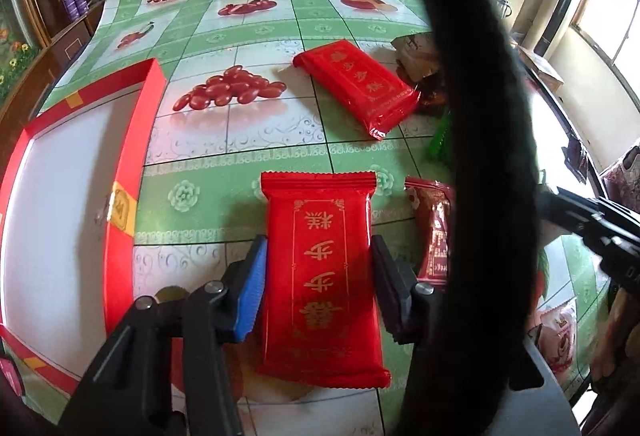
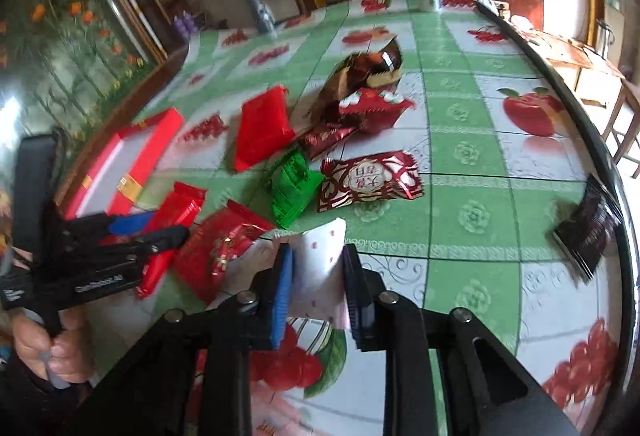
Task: Organize snacks
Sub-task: 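Carry both packets into the red tray and open both tools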
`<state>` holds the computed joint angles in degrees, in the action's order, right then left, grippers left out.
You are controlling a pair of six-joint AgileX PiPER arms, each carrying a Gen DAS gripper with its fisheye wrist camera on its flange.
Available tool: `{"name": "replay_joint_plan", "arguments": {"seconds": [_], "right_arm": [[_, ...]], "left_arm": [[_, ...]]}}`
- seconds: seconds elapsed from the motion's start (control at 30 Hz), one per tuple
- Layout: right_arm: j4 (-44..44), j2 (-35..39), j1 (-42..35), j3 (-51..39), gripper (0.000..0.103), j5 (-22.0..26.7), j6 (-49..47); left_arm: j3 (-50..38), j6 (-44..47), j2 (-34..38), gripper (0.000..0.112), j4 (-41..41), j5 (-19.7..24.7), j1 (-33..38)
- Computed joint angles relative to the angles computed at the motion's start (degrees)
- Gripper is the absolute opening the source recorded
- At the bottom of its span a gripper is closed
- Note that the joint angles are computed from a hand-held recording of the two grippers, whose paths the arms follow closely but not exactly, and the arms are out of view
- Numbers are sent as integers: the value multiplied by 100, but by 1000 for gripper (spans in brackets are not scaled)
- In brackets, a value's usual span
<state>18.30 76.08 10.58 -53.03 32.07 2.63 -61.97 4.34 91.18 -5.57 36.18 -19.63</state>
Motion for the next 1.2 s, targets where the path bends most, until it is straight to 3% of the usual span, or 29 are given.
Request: {"name": "replay_joint_plan", "arguments": {"seconds": [0.1, 0.53, 0.87, 1.2], "right_arm": [[83, -291, -72, 131, 14, -2, 52], [-1288, -569, 970, -224, 10, 11, 1545], [-1753, 168, 1947, -1065, 10, -9, 1962], [-1062, 1163, 2493, -2065, 10, -232, 1348]], "left_arm": [[85, 26, -198, 51, -32, -3, 22], [334, 438, -1267, 51, -380, 183, 610], [528, 1233, -1613, 51, -899, 219, 1792], [568, 2014, -1630, 51, -1300, 255, 3126]]}}
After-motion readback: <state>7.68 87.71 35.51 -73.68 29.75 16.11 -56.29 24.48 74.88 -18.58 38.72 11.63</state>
